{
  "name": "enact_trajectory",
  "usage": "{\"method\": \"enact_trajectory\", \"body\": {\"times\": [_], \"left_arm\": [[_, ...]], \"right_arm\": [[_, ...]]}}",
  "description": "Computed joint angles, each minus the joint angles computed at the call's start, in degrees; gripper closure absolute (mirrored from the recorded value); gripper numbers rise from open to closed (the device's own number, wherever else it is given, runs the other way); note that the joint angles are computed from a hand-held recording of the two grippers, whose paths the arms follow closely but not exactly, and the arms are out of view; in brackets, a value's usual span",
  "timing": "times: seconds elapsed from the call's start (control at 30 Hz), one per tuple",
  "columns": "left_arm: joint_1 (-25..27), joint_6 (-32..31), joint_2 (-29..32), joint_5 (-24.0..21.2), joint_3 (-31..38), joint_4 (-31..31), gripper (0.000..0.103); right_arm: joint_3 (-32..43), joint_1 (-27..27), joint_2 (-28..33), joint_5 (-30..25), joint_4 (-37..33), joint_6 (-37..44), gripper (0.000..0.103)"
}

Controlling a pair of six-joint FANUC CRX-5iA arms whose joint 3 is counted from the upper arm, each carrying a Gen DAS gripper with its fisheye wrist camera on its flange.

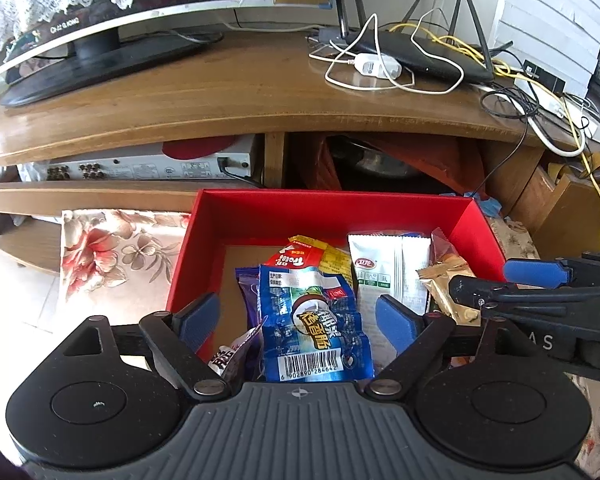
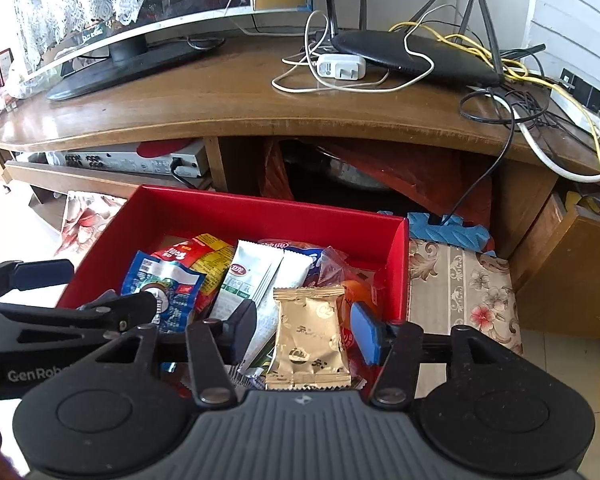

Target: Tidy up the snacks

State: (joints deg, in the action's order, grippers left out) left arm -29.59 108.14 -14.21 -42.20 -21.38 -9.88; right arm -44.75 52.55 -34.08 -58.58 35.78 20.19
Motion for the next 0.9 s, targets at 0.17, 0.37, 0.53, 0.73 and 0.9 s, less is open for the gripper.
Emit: {"method": "enact_trajectory", "body": {"times": [0.17, 0.37, 0.53, 0.73, 0.9], "left_arm": [[-0.65, 0.92, -1.39, -0.94, -0.47, -1.24, 0.011], [-1.71, 2.11, -3.65, -2.55, -1.72, -2.43, 0.010], [-3.47, 4.47, -5.84, -4.27, -2.82, -4.16, 0.008], [-7.11, 8.99, -7.58, -6.90, -3.25, -8.39, 0.004], [-8.74, 11.17, -9.47, -7.87, -4.38, -9.54, 0.001]], "right_arm": [[-0.02, 2.33, -2.11, -2.41, -0.43, -1.70, 0.049], [-0.98, 7.94, -5.25, -7.54, -0.19, -5.25, 0.049], [-1.96, 13.60, -7.81, -12.69, -0.57, -9.34, 0.049], [-3.33, 22.40, -11.89, -19.48, -0.13, -15.63, 0.048], [-4.12, 31.01, -15.08, -26.14, 0.36, -22.06, 0.048]]}}
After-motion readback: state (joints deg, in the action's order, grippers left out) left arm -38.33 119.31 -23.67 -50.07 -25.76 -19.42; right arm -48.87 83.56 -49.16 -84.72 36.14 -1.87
